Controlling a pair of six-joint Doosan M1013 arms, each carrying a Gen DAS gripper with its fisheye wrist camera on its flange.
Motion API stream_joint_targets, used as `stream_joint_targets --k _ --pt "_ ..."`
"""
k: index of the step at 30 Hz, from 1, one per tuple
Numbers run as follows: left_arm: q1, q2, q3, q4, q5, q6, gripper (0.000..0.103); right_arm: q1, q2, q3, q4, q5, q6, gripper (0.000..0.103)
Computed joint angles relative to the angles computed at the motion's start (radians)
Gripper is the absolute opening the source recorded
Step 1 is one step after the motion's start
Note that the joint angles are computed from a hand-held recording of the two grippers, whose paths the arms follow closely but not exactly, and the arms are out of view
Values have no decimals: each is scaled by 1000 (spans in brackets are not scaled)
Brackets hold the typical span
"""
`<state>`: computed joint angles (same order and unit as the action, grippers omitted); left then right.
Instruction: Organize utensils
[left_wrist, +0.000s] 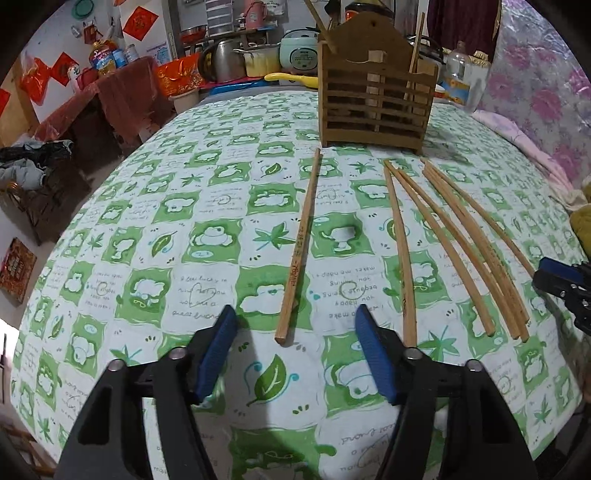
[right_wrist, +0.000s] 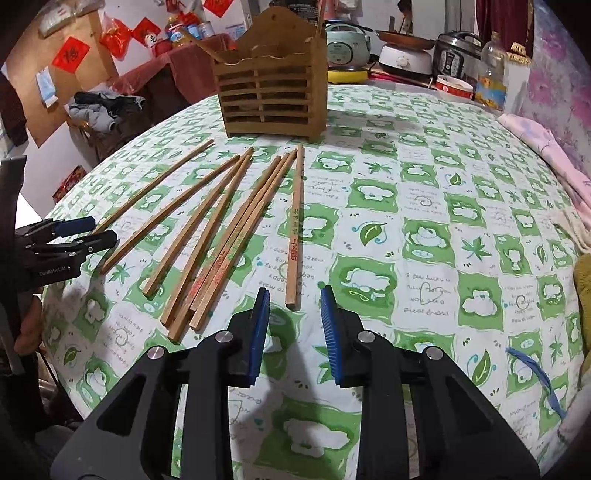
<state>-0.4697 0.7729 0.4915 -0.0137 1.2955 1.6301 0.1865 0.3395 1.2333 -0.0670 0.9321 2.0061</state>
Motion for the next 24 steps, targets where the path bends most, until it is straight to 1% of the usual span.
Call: stream_joint_targets --k 1,2,3,4,5,6,7,8,9,12,14,18,22,24 --pt "1 -2 4 -3 -6 -6 54 -1 3 -4 7 9 -4 30" --pt "1 -3 7 -1 -12 -10 46 -2 6 -8 9 16 -7 30" --pt "0 -6 12 -1 -20 -9 38 -1 10 -14 9 25 -11 27" --pt "0 -7 14 -7 -23 -2 33 0 13 -17 7 31 -15 21" --pt "1 -8 16 -13 -24 5 27 2 15 -20 -1 36 -14 20" --pt "0 -11 21 -13 -28 8 23 4 16 -22 -7 38 -15 18" --pt "-3 -13 26 -11 -32 12 20 6 18 -24 -10 40 -18 12" --pt "-5 -15 29 -11 -36 18 15 5 17 -23 0 37 -29 8" --pt "-7 -16 32 -12 -38 24 10 7 17 -23 -6 37 -28 7" --pt "-8 -16 32 -18 -37 19 6 10 14 -20 -23 31 -14 7" --pt "-6 -12 23 -31 -28 14 6 11 7 -9 -39 15 4 6" --pt "3 1 -15 -76 4 1 5 23 -23 28 -113 -59 61 6" --pt "1 -10 -23 -62 -15 -5 5 30 -36 31 -188 -90 120 6" --pt "-3 -12 -40 -49 -25 0 5 27 -47 27 -213 -120 145 6"
